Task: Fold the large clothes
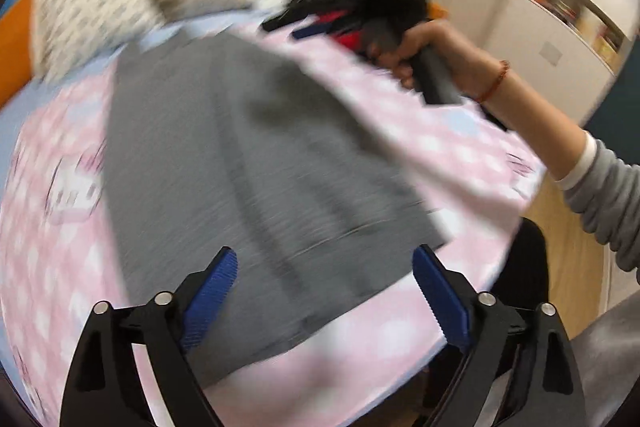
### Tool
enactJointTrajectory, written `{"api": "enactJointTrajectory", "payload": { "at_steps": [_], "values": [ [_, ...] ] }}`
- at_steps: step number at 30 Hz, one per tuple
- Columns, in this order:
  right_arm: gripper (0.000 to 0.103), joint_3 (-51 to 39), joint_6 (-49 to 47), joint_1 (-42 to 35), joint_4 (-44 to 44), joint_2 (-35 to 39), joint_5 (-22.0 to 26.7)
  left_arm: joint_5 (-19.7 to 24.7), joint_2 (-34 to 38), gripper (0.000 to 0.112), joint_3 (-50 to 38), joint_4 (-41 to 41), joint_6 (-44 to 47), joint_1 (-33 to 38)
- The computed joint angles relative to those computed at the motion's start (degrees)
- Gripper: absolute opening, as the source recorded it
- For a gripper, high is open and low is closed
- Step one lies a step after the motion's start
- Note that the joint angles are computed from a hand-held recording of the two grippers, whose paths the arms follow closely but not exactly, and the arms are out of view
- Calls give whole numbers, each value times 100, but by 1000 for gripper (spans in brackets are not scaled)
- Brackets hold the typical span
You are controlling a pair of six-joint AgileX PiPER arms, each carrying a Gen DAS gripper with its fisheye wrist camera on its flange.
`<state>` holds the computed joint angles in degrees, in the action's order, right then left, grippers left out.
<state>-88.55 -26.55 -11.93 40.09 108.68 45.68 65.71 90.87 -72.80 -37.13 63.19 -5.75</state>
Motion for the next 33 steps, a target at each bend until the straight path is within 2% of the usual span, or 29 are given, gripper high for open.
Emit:
{"api": "enactJointTrajectory", "payload": {
  "at_steps": [3,8,12,16,19,21,22,26,28,31,33],
  "values": [
    [66,911,-448,-479,158,-680,-21,-627,-431,91,374,409,-355,-1232],
    [66,1780,-992,-1074,506,-1283,39,-1429,-263,91,880,1959,-1626,-3375],
    [66,2134,-1407,-1358,733,-1534,135,-1748,273,87,843,2867,-2629,-3995],
    [68,2401,-1731,-1419,979,-1713,218,-1902,768,86,744,3150,-3004,-3865],
    [68,2360,-1762,-1336,913,-1653,217,-1800,885,83,678,2615,-2509,-3543],
    [68,2313,-1742,-1285,888,-1584,204,-1848,827,64,692,2578,-2484,-3431],
    [68,2256,-1710,-1258,882,-1523,199,-1745,866,61,608,2399,-2343,-3274],
    [68,1831,-1488,-1169,994,-1113,214,-1093,1110,25,180,1452,-1913,-2656],
    [69,1417,-1135,-1082,922,-781,136,-896,1200,18,105,1033,-1675,-2368],
    [69,611,-461,-1013,804,-174,148,-764,1201,16,239,375,-1359,-2003],
    [69,-323,366,-945,520,462,184,-610,1231,16,301,-142,-1099,-1650]
  ]
}}
